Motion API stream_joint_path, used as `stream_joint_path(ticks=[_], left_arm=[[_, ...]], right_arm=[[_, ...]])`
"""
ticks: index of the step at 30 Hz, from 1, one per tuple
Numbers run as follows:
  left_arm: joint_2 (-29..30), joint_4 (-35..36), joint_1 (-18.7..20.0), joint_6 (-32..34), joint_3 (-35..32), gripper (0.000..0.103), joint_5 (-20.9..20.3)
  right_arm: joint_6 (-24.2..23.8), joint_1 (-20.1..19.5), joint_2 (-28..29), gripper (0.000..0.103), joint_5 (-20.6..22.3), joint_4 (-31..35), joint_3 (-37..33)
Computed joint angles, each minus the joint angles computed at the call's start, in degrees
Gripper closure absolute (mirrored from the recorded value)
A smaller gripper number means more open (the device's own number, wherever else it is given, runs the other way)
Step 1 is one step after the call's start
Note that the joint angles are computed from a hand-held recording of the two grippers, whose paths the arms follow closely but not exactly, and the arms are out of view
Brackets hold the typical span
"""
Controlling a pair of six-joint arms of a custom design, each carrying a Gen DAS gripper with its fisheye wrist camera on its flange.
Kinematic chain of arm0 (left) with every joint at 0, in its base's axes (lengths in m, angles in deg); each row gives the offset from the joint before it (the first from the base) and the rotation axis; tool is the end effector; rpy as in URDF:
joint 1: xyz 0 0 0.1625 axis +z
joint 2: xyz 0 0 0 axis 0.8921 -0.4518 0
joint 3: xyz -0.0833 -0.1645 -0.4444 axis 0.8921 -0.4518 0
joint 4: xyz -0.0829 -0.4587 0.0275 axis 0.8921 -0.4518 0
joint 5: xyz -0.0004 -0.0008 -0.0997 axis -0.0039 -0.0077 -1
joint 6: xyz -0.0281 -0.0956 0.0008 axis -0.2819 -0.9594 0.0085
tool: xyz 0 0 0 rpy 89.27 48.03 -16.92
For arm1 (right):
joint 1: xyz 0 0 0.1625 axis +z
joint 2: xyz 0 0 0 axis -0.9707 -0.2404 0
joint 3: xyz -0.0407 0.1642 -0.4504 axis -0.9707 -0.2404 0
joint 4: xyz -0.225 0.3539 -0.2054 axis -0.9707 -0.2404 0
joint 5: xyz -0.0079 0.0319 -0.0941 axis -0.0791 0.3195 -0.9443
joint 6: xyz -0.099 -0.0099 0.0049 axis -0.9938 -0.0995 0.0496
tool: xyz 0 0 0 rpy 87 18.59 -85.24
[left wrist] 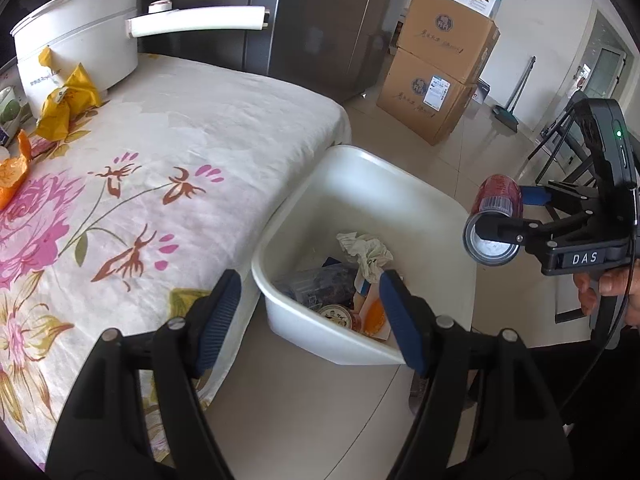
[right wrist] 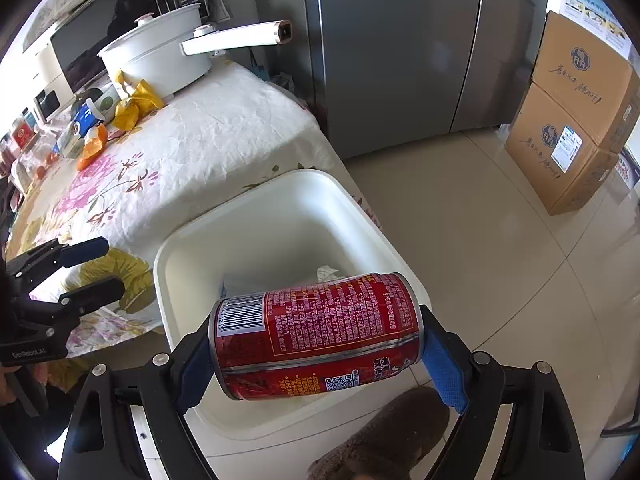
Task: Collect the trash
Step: 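Open the left tool to drop its red can while the right tool releases its can, then move both tools back over the table toward the orange peel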
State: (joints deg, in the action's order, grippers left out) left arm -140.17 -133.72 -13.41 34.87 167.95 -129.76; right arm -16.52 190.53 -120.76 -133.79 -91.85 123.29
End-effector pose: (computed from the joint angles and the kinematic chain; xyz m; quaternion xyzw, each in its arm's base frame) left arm -0.2817 -0.6373 0.3928 0.1716 0.9161 -0.2712 0.2404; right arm 0.4040 -0.7051 0.2700 0.2806 -0.8995 0.1747 0.2859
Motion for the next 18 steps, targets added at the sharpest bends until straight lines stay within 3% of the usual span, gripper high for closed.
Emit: stream_joint_path(ticks=[5, 9, 18], left_arm=[[-0.44, -0.04, 0.19, -0.50, -0.05, 0.026, 0.41], [-0.48, 0.42, 0.30, -1.32, -0.16, 0.024, 0.76], [-1.36, 1.30, 0.49, -3.46, -0.07, 0.023, 1.96]], right_arm=[[0.74, 0.10, 0.40, 0.011, 0.81, 1.64, -0.76], [1.56, 0.35, 0.68, 0.002, 0.85, 2.09, -1.19], [-0.21, 0.87, 0.89, 0.002, 0.37, 2.83, -1.61]])
